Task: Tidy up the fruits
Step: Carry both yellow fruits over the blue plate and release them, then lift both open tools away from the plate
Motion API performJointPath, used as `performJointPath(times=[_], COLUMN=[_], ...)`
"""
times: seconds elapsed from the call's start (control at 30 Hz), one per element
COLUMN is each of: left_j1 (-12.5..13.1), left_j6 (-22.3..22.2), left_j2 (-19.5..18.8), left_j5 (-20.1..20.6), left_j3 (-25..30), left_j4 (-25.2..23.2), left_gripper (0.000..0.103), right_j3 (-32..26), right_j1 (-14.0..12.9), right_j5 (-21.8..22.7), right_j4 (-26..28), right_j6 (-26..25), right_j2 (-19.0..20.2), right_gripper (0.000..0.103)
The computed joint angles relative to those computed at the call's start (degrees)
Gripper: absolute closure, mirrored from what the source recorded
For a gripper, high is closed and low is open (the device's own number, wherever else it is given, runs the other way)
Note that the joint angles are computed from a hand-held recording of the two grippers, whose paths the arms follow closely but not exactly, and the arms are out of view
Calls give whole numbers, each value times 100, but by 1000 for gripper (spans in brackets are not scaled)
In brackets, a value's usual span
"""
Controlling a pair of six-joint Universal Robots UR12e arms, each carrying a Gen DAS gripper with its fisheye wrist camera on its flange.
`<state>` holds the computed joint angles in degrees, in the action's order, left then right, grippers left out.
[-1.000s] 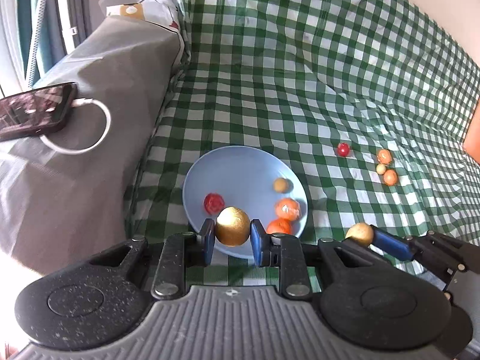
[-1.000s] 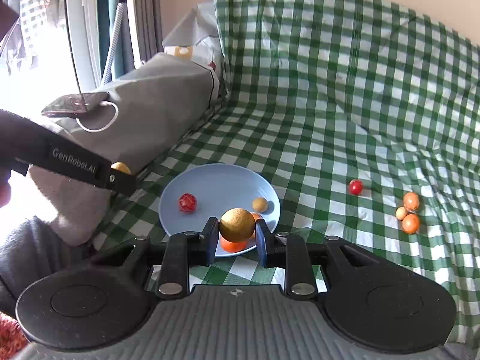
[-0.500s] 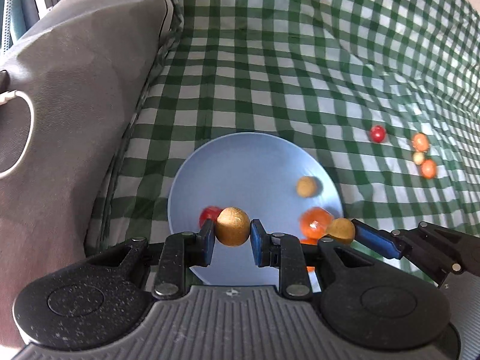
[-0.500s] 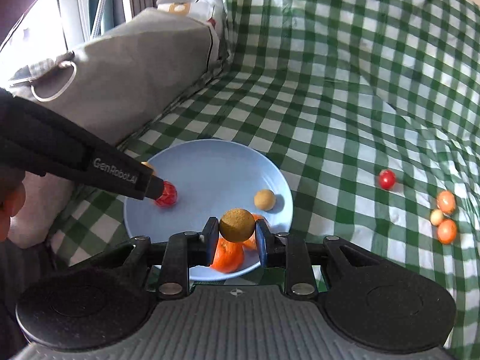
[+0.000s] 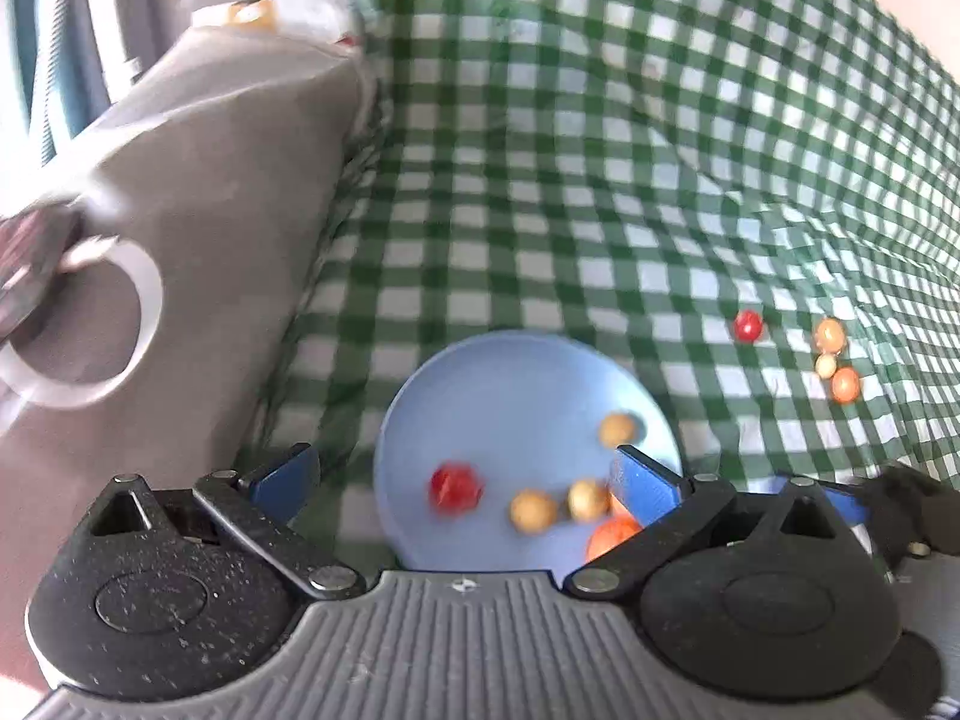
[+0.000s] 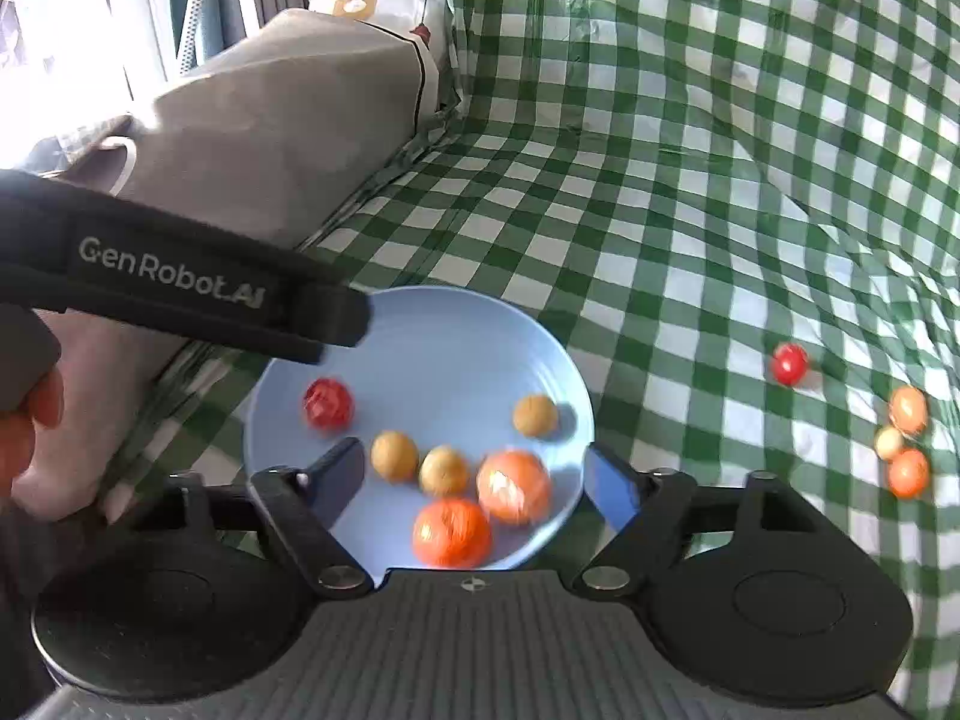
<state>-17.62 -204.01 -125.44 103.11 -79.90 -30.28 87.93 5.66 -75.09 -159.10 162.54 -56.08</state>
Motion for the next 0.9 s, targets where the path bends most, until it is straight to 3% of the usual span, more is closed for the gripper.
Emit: performJointPath(times=[0.2,0.33,0.53,0.9], left_j1=[-185,-268,-404,-578], left_j6=[-617,-545,-455,-326], left_j2=[573,777,880,952], left_j5=[419,500,627,868], left_j3=[-604,-797,-851,-914], left_j4=[-559,-717,-668,-469], left_gripper=[0,0,0,0], right_j3=[726,1213,1604,1921], right_j1=[-83,-95,-122,-170], right_j5=[115,79,29,78], right_j4=[158,-184,-873,-1440], right_j6=[100,314,483,594], right_j2=[-691,-1072,-1319,-1528], right_gripper=[7,5,4,4])
